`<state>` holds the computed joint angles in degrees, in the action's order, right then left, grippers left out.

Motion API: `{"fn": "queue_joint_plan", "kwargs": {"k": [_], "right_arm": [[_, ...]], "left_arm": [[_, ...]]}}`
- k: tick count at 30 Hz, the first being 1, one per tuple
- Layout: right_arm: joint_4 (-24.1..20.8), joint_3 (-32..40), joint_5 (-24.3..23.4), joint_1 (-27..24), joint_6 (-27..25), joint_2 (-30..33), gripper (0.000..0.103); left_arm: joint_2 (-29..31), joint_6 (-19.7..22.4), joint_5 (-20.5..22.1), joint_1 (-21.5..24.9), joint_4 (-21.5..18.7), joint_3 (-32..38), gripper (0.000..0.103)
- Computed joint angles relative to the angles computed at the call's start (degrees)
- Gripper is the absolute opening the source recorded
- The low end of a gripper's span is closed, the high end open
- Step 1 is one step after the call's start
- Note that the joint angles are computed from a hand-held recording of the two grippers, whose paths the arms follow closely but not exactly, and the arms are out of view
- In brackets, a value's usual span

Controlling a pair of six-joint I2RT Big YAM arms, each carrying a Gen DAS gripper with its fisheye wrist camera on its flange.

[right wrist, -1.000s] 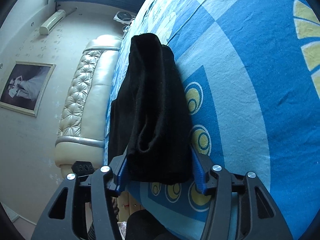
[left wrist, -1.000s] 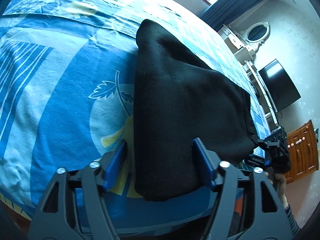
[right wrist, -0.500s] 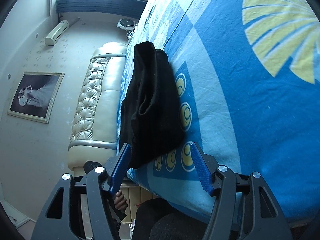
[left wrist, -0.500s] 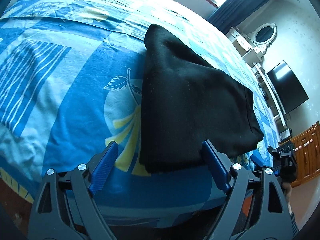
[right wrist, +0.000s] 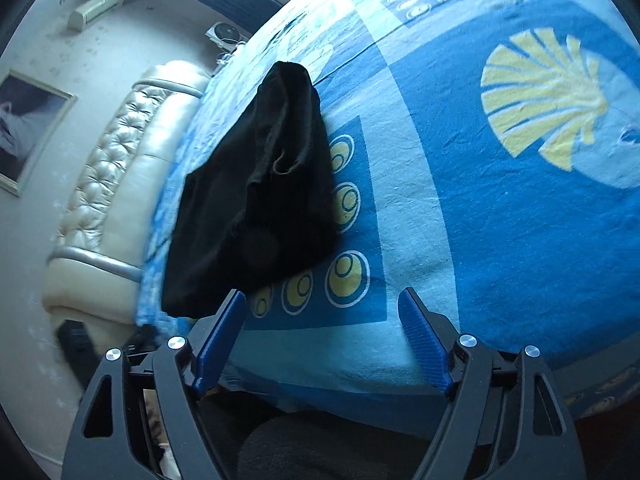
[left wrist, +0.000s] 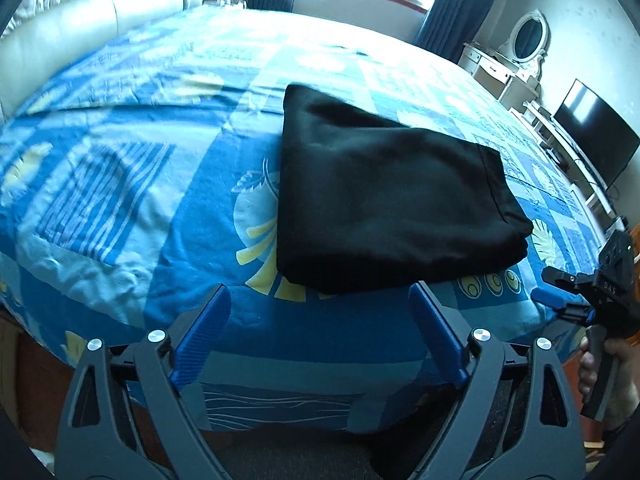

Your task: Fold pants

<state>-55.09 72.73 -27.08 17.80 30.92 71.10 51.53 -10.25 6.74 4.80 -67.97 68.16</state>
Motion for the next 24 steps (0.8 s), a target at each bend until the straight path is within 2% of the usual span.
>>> {"fn": "queue_joint_plan", "kwargs": {"k": [6,11,18,24], "right_arm": [[-5.26,3.31,17.42,6.15,-3.66,-1.04,0.081],[-6.5,4.33,26.69,11.21,-6.34,-1.4,0.083],[-5.28,4.45,36.02,16.08,-9.2,-1.64,0.084],[-4.83,4.25,36.29,16.52,-9.06,-1.82,0.084]], "left_arm": [[-1.76,-2.24,-3.46,-3.04,-0.46,-0.07,0.091],[-2.05,-3.26,-6.06,-4.94,-0.1,-0.17,0.091],[-1.73,-4.32,-8.18,-5.69,-0.2,-0.15,0.092],[-2.12,-3.86,-12.13,-7.03,0.5,-0.07,0.096]]}}
